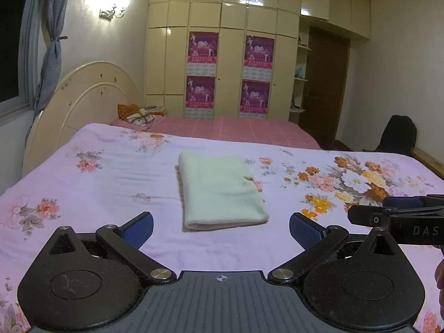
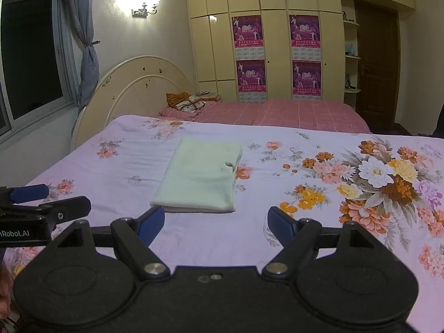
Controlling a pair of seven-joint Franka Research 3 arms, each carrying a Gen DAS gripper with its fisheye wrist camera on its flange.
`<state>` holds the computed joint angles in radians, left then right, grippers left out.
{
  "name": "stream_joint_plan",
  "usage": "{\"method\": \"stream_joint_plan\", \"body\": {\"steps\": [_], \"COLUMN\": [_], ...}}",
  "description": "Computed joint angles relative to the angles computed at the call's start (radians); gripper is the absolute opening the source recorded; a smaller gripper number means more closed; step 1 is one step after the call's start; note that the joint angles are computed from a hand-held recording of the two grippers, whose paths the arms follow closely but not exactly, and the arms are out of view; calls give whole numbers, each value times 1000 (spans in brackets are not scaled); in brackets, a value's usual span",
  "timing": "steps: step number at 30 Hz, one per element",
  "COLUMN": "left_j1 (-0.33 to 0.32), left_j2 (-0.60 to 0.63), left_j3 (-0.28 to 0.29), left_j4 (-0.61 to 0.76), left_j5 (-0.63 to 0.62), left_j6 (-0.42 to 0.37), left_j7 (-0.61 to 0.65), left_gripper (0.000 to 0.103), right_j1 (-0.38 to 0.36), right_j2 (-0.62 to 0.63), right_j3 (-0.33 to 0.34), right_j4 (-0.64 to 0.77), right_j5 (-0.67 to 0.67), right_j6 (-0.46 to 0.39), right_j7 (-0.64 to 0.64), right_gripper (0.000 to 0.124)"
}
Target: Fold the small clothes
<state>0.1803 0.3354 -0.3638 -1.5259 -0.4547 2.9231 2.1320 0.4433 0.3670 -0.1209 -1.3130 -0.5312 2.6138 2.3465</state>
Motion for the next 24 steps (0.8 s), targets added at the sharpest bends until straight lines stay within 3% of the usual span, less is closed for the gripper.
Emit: {"method": "stream_joint_plan", "body": {"steps": [24], "left_j1": [3], "left_j2": [-4], "left_j3": [-2], "left_j4": [-8], "left_j5": [-5], "left_j6": [5], "left_j7": [10], "left_gripper": [103], "right_j1": [2], "right_j2": [-4], "right_j3": [-2], "right_j4": [-8], "right_j5": [-14], "right_j6": [2], "right_j7": [14], "right_gripper": [81]}}
